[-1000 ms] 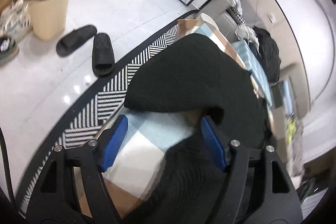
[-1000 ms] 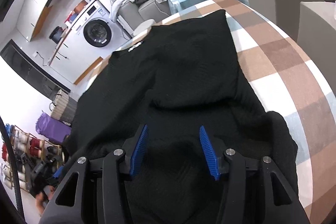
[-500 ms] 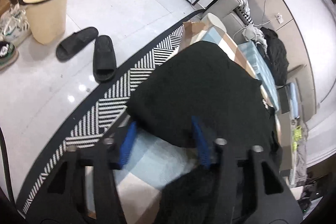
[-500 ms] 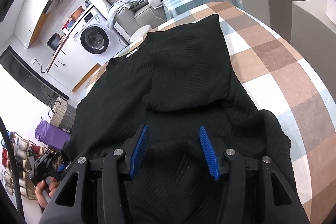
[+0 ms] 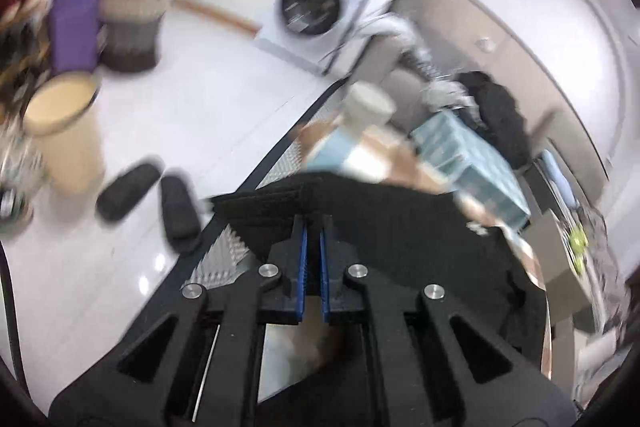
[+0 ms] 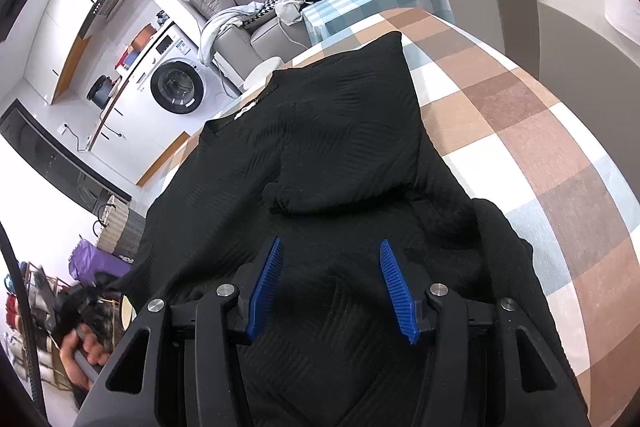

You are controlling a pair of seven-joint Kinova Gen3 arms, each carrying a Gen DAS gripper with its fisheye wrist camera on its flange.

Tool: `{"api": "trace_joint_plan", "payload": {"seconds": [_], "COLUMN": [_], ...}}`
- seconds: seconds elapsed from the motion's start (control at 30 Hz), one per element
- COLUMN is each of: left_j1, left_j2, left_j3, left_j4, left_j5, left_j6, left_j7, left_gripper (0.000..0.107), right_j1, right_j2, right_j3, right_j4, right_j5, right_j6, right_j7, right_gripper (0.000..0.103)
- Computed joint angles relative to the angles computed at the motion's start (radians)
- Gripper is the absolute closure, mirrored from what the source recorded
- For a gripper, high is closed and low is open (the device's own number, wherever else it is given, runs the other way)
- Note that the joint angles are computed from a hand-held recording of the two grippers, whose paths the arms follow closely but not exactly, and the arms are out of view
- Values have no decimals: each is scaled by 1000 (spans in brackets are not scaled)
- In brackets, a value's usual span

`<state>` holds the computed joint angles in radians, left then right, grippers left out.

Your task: Fold small clothes

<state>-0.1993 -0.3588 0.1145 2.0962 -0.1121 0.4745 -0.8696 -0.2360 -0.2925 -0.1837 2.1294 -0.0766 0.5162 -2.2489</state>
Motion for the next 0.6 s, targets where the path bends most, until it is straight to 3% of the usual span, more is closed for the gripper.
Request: {"api": "trace_joint_plan", "payload": {"seconds": [0.07,0.17,0.27,0.37,0.4,0.5,0.6], "left_j1": [44,183,322,443,452,505,484], "left_j2": [18,70,148,205,208,214,202], "left_j3": [36,60,41,-63,-82,-166,-161], "left_j4": [-49,-111,-173,-191,-179,-165,-147], "left_j5": [-15,27,91,153,154,143,42], "left_j6": [-44,-87,-10,86,91,123,142], "left_j7": [-42,-164,-286,-367,-363,-304,-196], "left_gripper": [105,105,102,73,65,63,63], "right_j1": [-1,7,22,23,26,21,16], "right_j2": [-10,-26,-36,-42,-43,-40,-32], "right_j3": [3,5,-1,9,9,23,28], "right_j4": [6,15,20,26,27,35,35], "right_j5": [-1,-4,4,-2,0,-9,-19], "right_j6": [-2,-1,9,21,26,24,25], "right_j7": [2,-4,-13,-11,-11,2,12], "right_gripper": [51,51,51,51,51,51,51]}}
